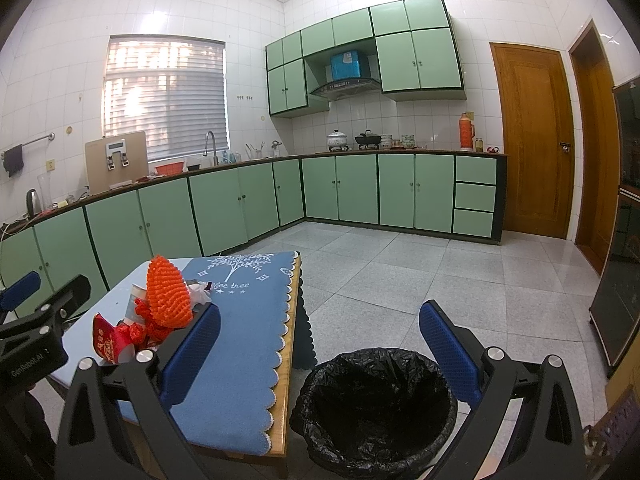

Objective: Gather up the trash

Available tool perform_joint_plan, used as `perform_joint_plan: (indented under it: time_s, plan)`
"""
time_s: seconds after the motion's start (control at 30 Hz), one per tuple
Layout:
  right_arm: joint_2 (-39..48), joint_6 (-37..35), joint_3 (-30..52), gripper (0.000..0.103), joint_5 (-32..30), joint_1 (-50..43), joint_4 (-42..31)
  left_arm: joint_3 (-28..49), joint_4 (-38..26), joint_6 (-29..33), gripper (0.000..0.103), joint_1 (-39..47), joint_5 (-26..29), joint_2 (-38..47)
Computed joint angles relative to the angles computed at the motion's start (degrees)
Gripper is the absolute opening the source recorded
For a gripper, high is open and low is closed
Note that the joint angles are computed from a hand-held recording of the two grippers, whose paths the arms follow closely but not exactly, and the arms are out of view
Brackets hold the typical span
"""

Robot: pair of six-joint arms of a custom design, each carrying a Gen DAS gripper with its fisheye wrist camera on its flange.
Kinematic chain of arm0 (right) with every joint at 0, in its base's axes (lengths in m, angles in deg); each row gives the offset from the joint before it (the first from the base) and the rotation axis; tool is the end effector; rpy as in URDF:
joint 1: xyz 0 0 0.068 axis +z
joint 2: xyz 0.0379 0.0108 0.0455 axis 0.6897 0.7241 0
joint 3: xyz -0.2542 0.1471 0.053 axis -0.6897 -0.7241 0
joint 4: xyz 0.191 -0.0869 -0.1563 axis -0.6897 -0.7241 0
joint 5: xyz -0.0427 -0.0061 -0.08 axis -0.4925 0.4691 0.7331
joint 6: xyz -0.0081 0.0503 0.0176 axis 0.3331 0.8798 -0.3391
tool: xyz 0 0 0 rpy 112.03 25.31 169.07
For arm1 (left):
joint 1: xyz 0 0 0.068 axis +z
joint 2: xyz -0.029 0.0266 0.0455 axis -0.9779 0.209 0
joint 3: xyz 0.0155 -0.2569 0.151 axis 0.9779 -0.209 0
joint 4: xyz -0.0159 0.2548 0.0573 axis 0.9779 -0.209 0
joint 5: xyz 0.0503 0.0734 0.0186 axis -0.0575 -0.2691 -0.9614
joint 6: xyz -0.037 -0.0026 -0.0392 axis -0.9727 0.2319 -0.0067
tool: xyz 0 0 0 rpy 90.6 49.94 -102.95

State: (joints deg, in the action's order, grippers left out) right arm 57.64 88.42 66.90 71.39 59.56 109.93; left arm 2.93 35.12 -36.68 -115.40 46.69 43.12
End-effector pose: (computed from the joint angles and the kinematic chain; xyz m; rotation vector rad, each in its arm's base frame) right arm 0.2291 0.0583 0.2271 0.0406 1.8794 0.1277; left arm 0.2215 -0.1397 0.2423 -0.0739 1.8410 0.1006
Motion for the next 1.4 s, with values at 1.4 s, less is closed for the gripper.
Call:
perform_joint_plan:
  time_s: [1.4]
  plan:
    - [1.2,-0.2,0.3,0.097,-0.1,-0.1,0.6,-0.3,-0.3,-0.3,0.098,1.6,1.4,-0.1]
